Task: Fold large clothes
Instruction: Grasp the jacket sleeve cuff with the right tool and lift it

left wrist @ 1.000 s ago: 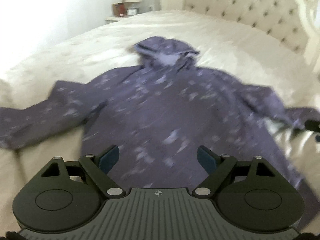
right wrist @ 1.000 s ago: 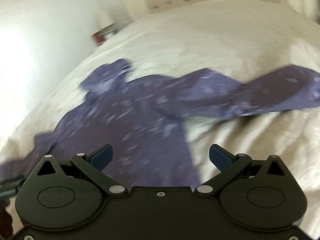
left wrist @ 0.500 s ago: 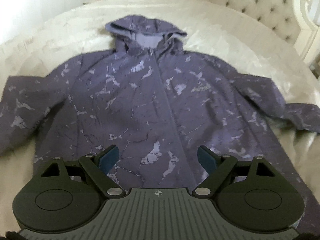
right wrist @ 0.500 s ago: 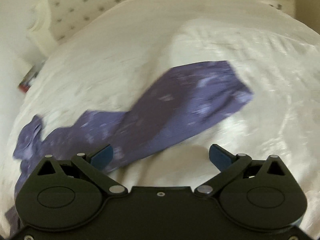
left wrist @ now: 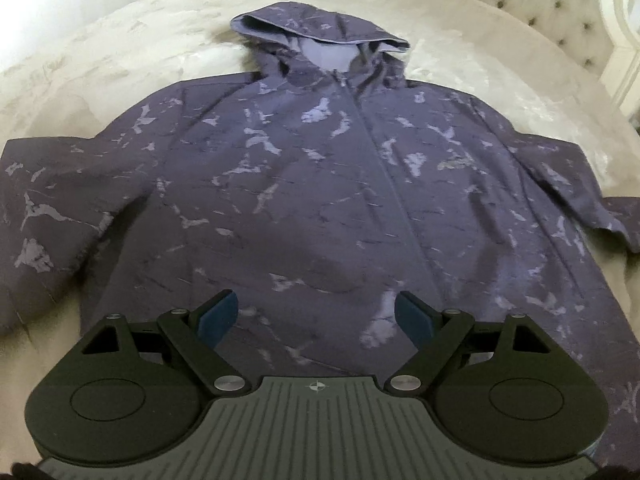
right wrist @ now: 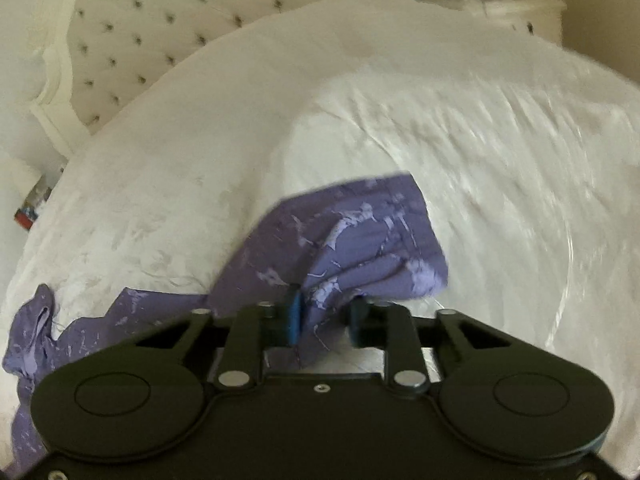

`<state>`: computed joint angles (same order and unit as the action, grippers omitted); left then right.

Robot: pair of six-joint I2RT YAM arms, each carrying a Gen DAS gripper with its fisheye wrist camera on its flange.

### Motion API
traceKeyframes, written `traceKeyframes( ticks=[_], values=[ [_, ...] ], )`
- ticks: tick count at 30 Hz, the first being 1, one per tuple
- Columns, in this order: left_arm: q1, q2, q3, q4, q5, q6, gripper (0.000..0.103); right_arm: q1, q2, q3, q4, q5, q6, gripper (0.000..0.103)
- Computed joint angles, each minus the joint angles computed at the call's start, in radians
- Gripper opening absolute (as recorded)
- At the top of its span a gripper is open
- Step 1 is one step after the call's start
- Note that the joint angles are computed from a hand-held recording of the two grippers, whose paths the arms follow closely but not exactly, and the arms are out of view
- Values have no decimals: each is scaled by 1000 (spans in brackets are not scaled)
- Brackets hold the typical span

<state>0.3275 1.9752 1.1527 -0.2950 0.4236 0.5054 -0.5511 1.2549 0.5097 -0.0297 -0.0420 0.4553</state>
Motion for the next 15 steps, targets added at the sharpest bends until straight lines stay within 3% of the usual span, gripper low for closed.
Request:
traceKeyframes(
  ticks=[7,15],
  values=[
    [49,109,136,-35,41,2,85,256,-41,191,-127,151,3,22],
    [111,151,179,-18,132,9,85,671,138,534,-206,280,-11,19]
  ],
)
